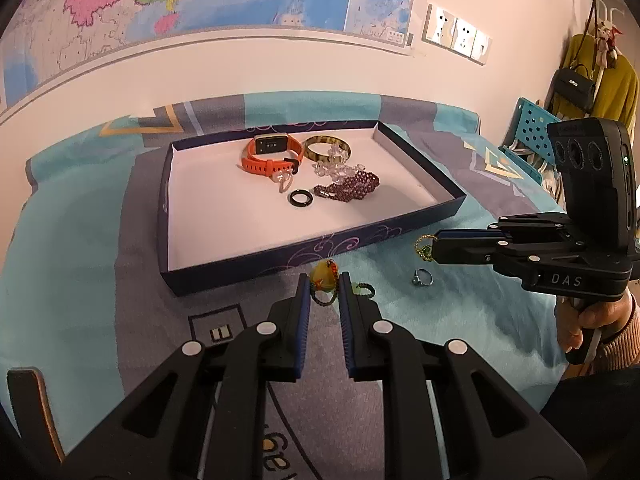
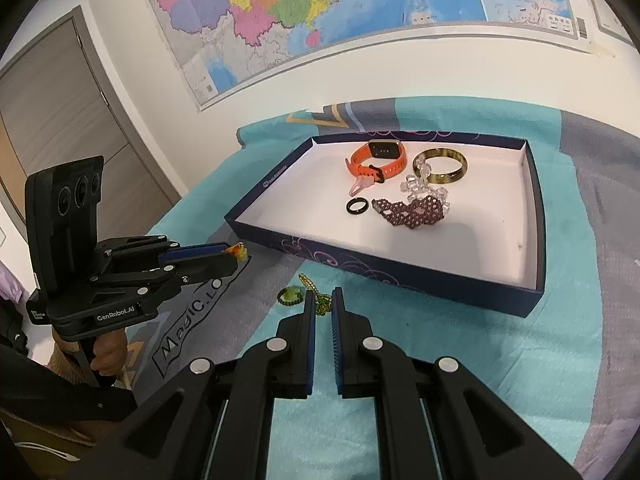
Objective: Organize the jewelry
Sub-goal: 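Carry the yellow duck charm into the box with the left tool while the right tool carries the green charm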
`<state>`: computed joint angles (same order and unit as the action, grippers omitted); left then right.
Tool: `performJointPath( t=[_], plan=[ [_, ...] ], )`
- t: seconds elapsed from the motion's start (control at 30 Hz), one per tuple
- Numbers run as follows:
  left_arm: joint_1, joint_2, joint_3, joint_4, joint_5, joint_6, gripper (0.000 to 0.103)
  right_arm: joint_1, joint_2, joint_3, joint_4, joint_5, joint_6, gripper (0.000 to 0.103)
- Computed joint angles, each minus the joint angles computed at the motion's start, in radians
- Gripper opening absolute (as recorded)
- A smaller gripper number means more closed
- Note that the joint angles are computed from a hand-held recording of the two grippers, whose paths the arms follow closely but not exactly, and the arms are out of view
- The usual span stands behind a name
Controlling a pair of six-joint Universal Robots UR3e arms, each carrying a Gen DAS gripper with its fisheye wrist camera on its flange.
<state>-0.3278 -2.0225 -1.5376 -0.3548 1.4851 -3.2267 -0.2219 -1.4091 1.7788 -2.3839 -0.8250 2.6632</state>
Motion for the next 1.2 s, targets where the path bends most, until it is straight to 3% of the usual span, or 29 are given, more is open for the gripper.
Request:
performJointPath(
  t=[1.2],
  plan=[
    [0.001,-0.107,0.198,-0.068,0.003,0.029,0.015,0.006,0.123,-0.171,-0.037,-0.005,0.066,0.006]
  ],
)
